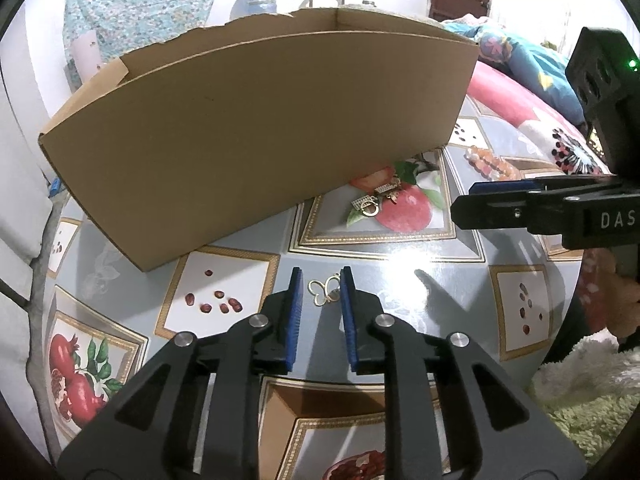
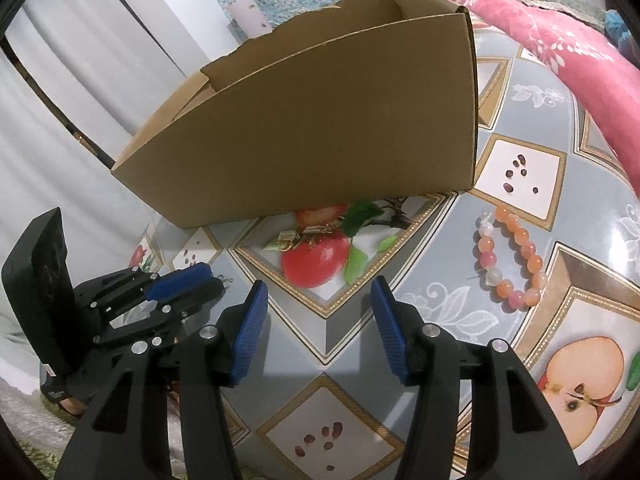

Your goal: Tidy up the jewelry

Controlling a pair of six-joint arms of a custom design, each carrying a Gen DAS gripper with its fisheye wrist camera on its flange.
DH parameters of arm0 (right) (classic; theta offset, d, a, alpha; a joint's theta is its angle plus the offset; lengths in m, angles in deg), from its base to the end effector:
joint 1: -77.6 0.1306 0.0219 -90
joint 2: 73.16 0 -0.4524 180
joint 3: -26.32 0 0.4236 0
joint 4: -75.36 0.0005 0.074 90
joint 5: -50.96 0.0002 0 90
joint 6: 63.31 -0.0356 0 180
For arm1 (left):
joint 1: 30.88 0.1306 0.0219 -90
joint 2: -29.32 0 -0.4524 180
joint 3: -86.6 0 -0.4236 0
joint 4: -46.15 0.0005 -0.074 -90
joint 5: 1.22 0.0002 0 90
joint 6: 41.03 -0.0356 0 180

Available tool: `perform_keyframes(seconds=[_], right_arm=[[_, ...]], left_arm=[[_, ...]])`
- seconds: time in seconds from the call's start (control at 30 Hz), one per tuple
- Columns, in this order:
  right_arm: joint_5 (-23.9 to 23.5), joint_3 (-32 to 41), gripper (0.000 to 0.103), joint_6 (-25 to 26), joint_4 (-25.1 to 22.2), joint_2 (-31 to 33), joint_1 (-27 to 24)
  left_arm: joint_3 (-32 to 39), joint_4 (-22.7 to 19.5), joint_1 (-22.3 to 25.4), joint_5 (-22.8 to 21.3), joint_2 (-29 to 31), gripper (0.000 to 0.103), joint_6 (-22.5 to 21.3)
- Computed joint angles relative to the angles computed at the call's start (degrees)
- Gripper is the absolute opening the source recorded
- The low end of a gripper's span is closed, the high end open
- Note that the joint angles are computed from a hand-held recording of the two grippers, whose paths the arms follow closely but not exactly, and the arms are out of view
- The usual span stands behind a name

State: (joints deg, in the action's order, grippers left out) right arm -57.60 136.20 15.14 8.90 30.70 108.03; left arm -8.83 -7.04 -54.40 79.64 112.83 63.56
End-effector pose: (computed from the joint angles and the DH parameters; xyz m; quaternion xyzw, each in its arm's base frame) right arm 0.5158 0.3155 0.5204 -0.1971 0.9346 0.2358 0.1792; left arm 0.4249 -0.1793 0.5017 0.0476 0.9420 -0.0344 0.3303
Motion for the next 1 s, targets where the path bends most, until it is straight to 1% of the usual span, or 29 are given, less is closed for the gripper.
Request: perform_keyframes(seconds=[0.23, 0.43, 0.47, 0.5, 0.63, 0.8, 0.9, 1.0], right_arm=[[0.15, -0.05, 0.053, 0.11, 1.39, -0.18, 0.37], [-0.73, 0.88, 0.052, 1.63, 2.16, 0.51, 0.66], [-0.82, 1.20, 0.051, 1.99, 2.21, 0.77, 0.83], [-0.88, 1.63, 0.048, 2.39, 2.22, 1.09, 1.02], [-1.50, 3.62, 0.043, 4.66, 1.89, 2.85, 2.07], [-0.71, 5.30, 0.036, 6.34, 1.02, 4.87, 3.11], [1.36, 5.94, 0.031, 7.60, 0.76, 5.73, 3.85], [4.01, 6.11, 0.029, 8.97, 0.74, 6.11, 4.56]], left_arm=[[-0.66, 0.37, 0.52, 0.10, -0.68, 0.021, 0.13], [-1.24, 0.46, 0.68, 0.01, -0.88, 0.021, 0.76], [-1.42, 0.61, 0.69, -0.12, -1.00, 0.021, 0.82], [-1.57, 0.72, 0.74, -0.22, -1.11, 0.021, 0.92], [-2.19, 1.39, 1.18, 0.31, -1.56, 0.021, 1.40], [-2.44, 1.83, 1.60, 0.82, -1.79, 0.021, 1.13], [-2.70, 2.17, 1.92, 1.39, -2.03, 0.021, 1.07], [-2.90, 2.45, 2.15, 1.72, -2.17, 0.021, 0.97]])
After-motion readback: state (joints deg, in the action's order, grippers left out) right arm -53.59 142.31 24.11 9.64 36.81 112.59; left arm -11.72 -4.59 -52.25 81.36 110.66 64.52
